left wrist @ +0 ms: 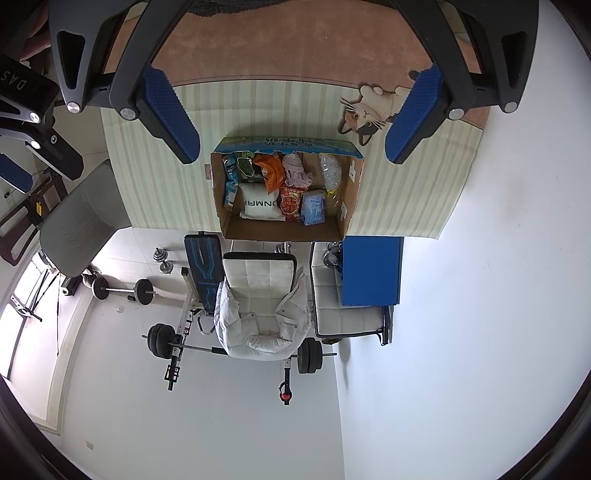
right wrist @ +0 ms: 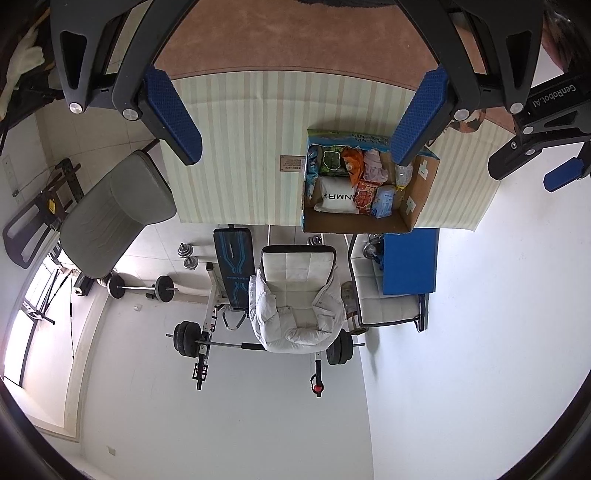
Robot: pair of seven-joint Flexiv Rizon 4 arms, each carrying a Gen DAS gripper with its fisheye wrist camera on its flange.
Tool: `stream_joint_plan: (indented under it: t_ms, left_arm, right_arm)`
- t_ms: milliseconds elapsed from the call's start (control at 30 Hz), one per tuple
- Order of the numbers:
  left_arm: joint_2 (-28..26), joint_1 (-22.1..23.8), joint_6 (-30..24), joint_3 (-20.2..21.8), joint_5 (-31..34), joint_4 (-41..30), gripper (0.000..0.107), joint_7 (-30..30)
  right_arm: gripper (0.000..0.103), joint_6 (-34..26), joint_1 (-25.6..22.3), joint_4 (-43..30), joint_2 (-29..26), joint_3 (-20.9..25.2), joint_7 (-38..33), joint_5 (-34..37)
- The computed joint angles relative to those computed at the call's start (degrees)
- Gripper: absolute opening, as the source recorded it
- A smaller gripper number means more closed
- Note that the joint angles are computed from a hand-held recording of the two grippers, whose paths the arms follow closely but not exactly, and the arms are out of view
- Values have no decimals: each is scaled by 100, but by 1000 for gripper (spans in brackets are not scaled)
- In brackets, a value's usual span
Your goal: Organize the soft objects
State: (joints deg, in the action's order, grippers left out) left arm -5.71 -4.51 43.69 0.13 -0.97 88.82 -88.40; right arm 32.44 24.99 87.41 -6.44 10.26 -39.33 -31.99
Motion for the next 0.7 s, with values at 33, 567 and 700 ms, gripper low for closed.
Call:
stream_joint_plan:
  t_ms: [33,567,700]
  left_arm:
    - [6,0,6,0,-5,11,103,1]
    - [20,-7,13,-9,18,24,103,-43]
    - [47,-17,-18,-20,-4,33,103,-1]
  right_arm:
    - [103,-2,1,6,2,1,10,2]
    - [103,28,-18,101,58,12,146,-76]
    - [103,-11,-15,109,65,11,214,-115]
